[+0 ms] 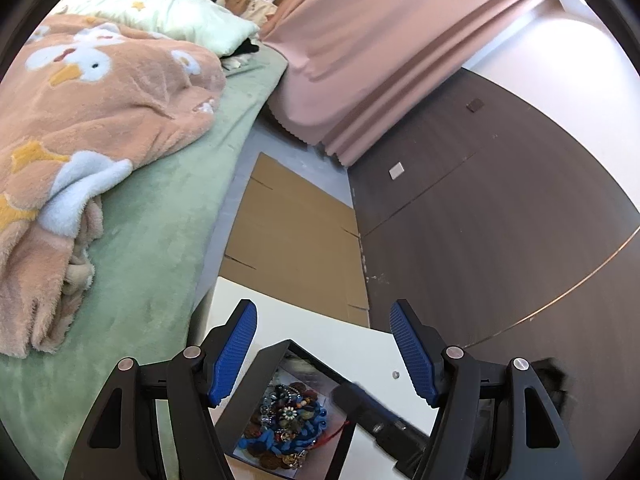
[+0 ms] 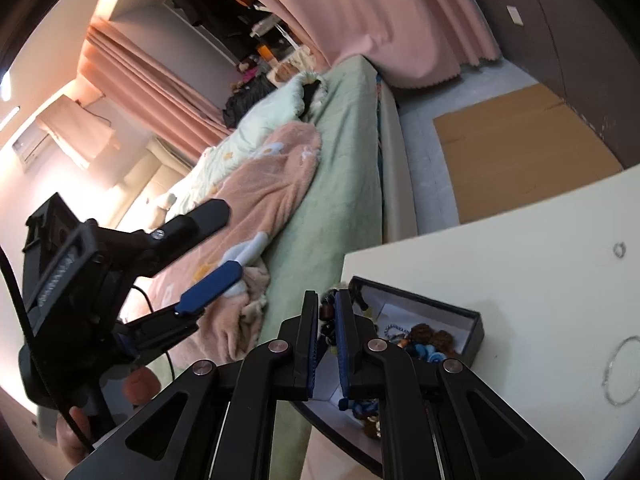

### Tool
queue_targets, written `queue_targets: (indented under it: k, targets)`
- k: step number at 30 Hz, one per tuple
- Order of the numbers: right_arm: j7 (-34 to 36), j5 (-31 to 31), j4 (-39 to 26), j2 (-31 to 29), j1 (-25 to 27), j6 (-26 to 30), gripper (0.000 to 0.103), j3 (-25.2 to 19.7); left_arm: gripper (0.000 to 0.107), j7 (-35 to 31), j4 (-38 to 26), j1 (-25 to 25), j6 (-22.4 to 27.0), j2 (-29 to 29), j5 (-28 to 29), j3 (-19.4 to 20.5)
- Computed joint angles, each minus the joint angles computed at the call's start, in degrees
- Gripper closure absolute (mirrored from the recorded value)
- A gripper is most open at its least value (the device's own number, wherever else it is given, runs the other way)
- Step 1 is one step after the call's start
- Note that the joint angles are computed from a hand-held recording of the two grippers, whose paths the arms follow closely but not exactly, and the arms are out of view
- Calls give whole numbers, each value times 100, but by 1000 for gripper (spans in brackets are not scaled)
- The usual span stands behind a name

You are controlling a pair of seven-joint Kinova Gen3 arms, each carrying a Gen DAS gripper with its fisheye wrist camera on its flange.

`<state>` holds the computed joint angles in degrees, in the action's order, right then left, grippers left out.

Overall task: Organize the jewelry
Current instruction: 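Drop the blue bracelet into the box with the left tool while the right drops the bead bracelet in, then move the left tool to the large silver hoop and close on it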

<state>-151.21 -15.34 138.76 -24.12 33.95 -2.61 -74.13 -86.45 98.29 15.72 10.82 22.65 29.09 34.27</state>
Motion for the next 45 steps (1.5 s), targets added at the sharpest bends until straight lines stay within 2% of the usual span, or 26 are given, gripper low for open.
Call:
queue_targets:
  k: [1, 3, 6, 12, 20, 23, 27, 31, 37, 42, 45]
  targets:
    - [27, 36, -36, 184, 25, 51, 57, -16, 38, 6, -6, 5, 12, -1, -7, -9]
    - [-91, -39, -53, 233, 52, 245, 39, -7, 38, 27, -6, 51, 43, -36, -27, -55]
    - [-240, -173, 52, -76, -225, 480, 39, 317, 37, -18, 33, 60, 13, -88, -29, -25]
    - [-560, -80, 149, -659, -1108, 1256, 38, 1319, 38, -19, 48, 270, 22, -155, -146, -139]
    - [-1059, 206, 226, -1364, -1942, 2426, 38, 2417, 37, 354, -37, 1099, 135, -254, -539, -785]
    - [-1198, 300, 248, -1687, -2264, 2939, 38, 2795, 37, 680, -113, 1538, 211, -268, -805, -1172]
    - [-1248, 421, 246, -2111, -2650, 3622, 38, 3292, 37, 847, -211, 1757, 233, -177, -1026, -1192]
    - [-1222, 473, 225, -2533, -2851, 4231, 38, 3654, 37, 911, -386, 2050, 317, -40, -1286, -1229]
    - [-981, 469, 220, -2816, -2968, 4864, 38, 4066, 37, 975, -778, 2673, 657, 218, -1781, -1446]
    - [-779, 425, 262, -3028, -3011, 5356, 38, 4373, 38, 1339, -1120, 3447, 918, 434, -2351, -1970]
    - [-669, 439, 334, -3284, -2990, 5653, 38, 4722, 45, 1495, -1323, 3697, 1091, 610, -2613, -2077]
